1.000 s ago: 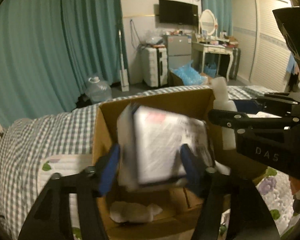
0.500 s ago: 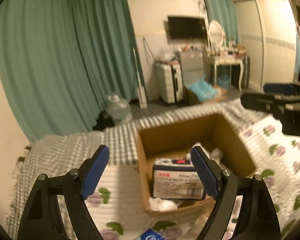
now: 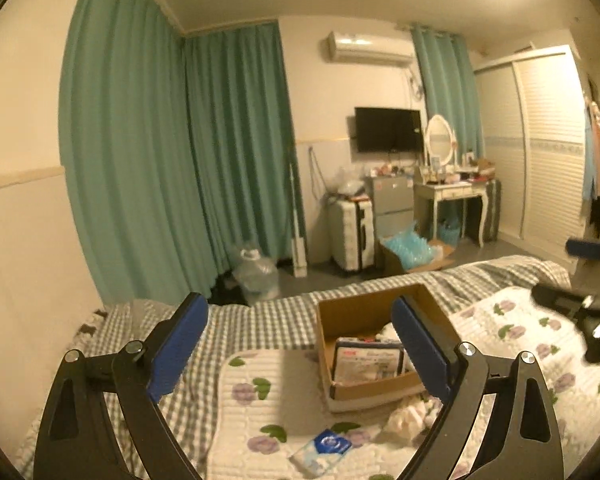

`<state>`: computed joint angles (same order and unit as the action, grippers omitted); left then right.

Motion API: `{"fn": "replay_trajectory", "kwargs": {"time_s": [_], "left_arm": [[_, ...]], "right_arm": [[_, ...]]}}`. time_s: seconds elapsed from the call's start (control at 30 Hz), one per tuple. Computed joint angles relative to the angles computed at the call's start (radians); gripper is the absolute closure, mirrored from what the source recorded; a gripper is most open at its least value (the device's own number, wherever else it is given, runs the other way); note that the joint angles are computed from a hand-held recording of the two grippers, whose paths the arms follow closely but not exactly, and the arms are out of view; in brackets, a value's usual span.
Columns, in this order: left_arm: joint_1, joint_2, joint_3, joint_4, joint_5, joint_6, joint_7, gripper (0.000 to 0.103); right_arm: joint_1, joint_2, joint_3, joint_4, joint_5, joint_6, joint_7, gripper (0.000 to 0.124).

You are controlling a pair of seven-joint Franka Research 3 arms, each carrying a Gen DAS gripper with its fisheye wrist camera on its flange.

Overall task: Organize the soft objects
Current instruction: 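Lower the packet and sock into the box and open both grippers, then grasp the blue tissue pack with the left gripper while the right gripper grasps white socks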

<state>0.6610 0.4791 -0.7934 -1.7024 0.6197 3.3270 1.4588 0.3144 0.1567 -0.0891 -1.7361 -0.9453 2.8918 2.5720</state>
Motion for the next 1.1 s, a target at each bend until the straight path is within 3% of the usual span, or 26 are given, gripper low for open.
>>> {"fn": "replay_trajectory", "kwargs": {"time_s": [0.07,0.17,0.23,0.33,0.4,0.53,0.7,0.93,1.03,1.1], "left_arm": [[0.031,0.001,-0.024,-0.033,0.021,0.023,0.002,0.008],[0.013,0.011,0.006,-0.045,0.055,0.031,-0.026,0.008],[0.002,0.040,0.010,-0.035,0.064,0.000,-0.035,0.008],[0.009,0.117,-0.036,-0.008,0.045,-0.074,0.019,0.008],[-0.042,0.149,0.005,0.021,0.016,-0.104,0.038,0.008],[-0.117,0.188,0.090,0.033,-0.035,-0.106,0.066,0.008],[-0.176,0.260,0.134,0.095,-0.096,-0.180,0.131,0.009],[-0.277,0.326,0.214,0.200,-0.181,-0.360,0.206,0.009],[-0.276,0.346,0.193,0.226,-0.242,-0.437,0.254,0.010],[-0.318,0.339,0.245,0.236,-0.249,-0.441,0.246,0.010]], "right_arm": [[0.010,-0.017,0.002,-0.043,-0.030,-0.017,0.028,0.022],[0.008,-0.016,0.016,-0.084,-0.046,-0.038,0.058,0.022],[-0.004,-0.001,0.024,-0.106,0.006,-0.029,0.044,0.022],[-0.016,0.036,0.023,-0.120,0.129,-0.007,0.013,0.022],[-0.011,0.066,0.010,-0.117,0.187,-0.004,-0.004,0.022],[-0.035,0.158,0.036,-0.075,0.393,-0.044,-0.163,0.022],[-0.049,0.278,0.072,0.011,0.583,-0.099,-0.321,0.023],[-0.020,0.409,0.048,0.143,0.736,-0.164,-0.446,0.041],[-0.011,0.455,0.038,0.194,0.792,-0.198,-0.502,0.059],[0.007,0.477,0.016,0.216,0.810,-0.212,-0.528,0.064]]}}
